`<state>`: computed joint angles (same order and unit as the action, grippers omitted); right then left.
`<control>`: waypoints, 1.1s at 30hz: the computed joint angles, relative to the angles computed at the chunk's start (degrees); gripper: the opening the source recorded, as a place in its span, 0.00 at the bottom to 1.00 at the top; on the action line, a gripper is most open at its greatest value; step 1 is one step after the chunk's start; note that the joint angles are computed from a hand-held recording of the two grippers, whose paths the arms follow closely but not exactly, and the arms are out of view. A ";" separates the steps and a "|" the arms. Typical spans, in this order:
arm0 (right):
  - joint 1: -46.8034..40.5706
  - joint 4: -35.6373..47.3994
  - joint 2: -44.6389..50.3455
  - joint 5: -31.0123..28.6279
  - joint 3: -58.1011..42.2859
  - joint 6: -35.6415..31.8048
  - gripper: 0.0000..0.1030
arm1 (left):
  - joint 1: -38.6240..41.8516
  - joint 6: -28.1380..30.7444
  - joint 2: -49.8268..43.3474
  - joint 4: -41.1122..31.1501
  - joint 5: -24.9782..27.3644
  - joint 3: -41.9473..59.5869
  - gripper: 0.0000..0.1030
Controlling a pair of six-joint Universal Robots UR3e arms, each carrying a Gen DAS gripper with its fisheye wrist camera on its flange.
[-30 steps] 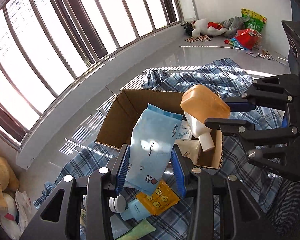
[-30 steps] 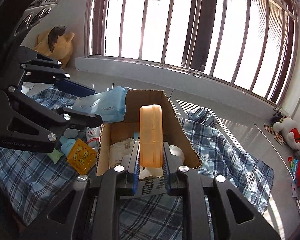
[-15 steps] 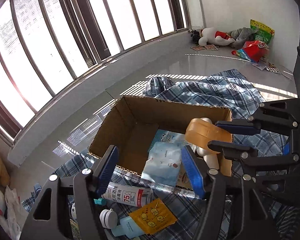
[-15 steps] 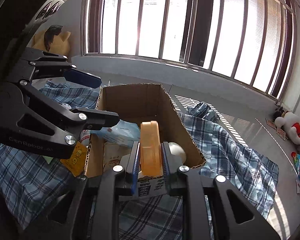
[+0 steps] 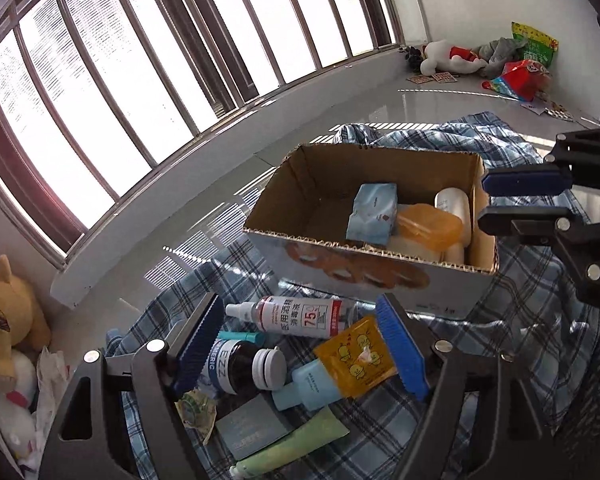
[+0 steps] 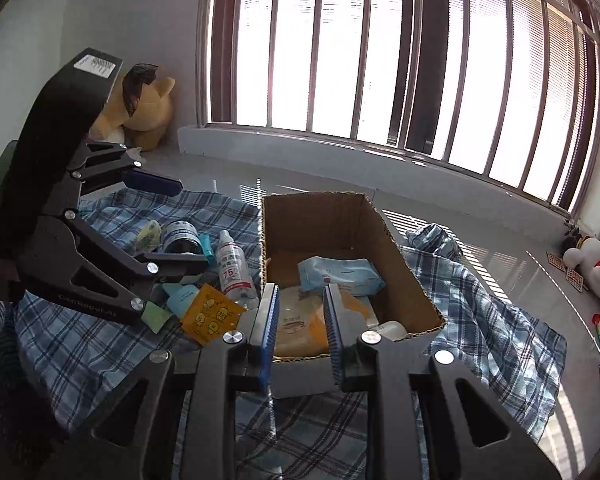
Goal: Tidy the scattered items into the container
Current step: 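Withdraw both grippers from the box toward the remaining items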
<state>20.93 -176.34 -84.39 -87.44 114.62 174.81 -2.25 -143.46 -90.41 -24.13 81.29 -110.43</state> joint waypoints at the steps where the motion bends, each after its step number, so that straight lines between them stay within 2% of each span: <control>1: 0.90 0.38 0.27 0.63 -0.58 0.27 0.29 | 1.03 0.67 1.66 1.80 -0.19 -2.75 0.83; 3: 2.61 0.87 1.42 1.08 -1.84 0.69 0.42 | 3.24 2.35 4.86 3.69 -1.03 -7.21 0.83; 5: 4.84 0.85 3.54 0.24 -3.54 0.91 0.47 | 5.44 4.16 7.59 4.13 -2.03 -10.62 0.84; 11: 9.50 0.19 11.18 -1.80 -7.91 3.07 0.48 | 11.80 8.73 11.97 3.41 -3.95 -17.37 0.84; 17: 11.13 3.38 18.51 -2.59 -13.48 4.21 0.48 | 17.21 12.63 11.86 2.66 -5.58 -21.67 0.84; 22: 11.59 7.40 23.85 -5.26 -19.87 3.35 0.48 | 19.74 13.79 10.25 3.17 -6.87 -22.86 0.84; 26: 11.20 10.42 27.09 -4.89 -23.64 2.33 0.48 | 20.94 14.35 8.73 2.67 -7.87 -22.58 0.84; 28: 11.22 11.73 28.53 -4.78 -25.29 1.55 0.50 | 20.91 14.38 7.37 3.36 -7.61 -22.36 0.84; 30: 11.50 12.29 29.59 -5.21 -26.49 0.86 0.56 | 20.93 14.47 6.20 3.81 -7.53 -22.17 0.84; 33: 11.87 13.49 30.80 -5.70 -27.91 -0.02 0.56 | 21.16 14.54 4.92 4.17 -7.80 -22.06 0.84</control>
<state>32.81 -162.85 -53.59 -93.14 86.71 174.79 18.91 -128.92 -85.50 -19.97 73.50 -132.49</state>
